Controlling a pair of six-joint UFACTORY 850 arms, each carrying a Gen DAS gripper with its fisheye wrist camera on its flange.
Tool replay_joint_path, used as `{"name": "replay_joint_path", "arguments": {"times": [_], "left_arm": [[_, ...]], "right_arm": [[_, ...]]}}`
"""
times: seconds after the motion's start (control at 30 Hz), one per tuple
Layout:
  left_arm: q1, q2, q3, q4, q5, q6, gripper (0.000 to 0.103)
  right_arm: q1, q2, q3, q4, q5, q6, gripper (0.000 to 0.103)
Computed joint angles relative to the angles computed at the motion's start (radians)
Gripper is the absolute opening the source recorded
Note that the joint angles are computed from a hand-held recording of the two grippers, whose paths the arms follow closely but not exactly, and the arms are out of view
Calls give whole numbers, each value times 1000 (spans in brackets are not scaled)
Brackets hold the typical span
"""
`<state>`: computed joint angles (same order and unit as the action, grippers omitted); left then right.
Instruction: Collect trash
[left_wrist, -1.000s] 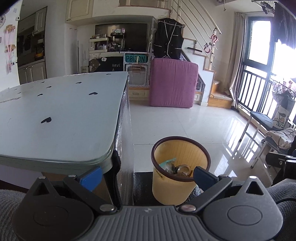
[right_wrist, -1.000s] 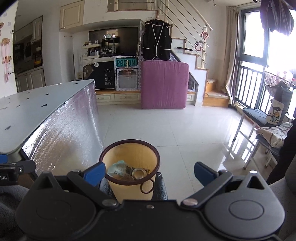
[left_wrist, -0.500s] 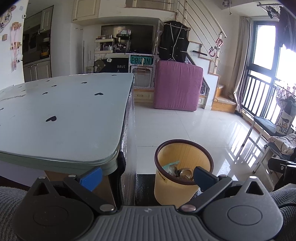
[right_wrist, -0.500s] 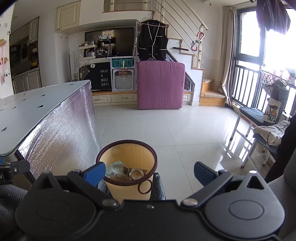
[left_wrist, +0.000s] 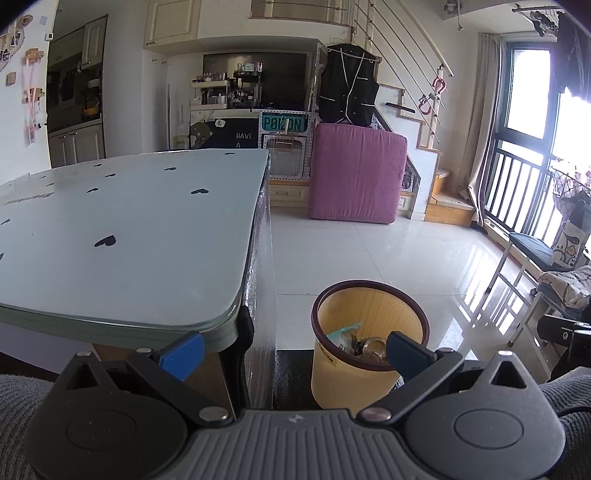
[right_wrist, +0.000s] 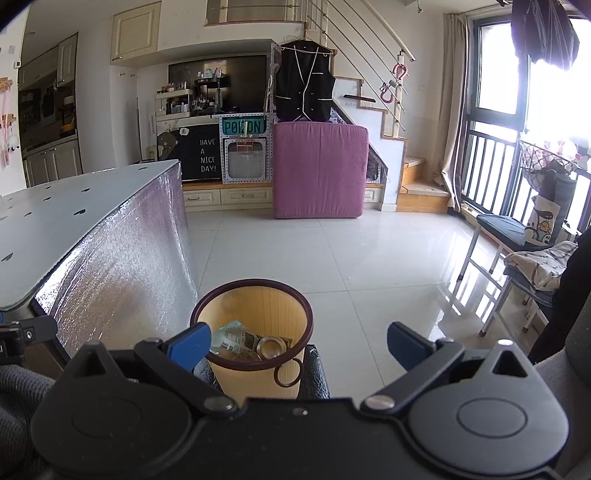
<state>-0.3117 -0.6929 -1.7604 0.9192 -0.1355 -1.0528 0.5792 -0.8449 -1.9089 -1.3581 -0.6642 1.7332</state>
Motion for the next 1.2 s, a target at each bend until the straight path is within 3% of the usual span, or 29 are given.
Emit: {"name": "replay_joint_path", "arguments": {"times": [1.2], "left_arm": [[0,1,-2,2,-3,1,103]], "right_arm": [[0,-1,-2,2,-1,-2,103]]}}
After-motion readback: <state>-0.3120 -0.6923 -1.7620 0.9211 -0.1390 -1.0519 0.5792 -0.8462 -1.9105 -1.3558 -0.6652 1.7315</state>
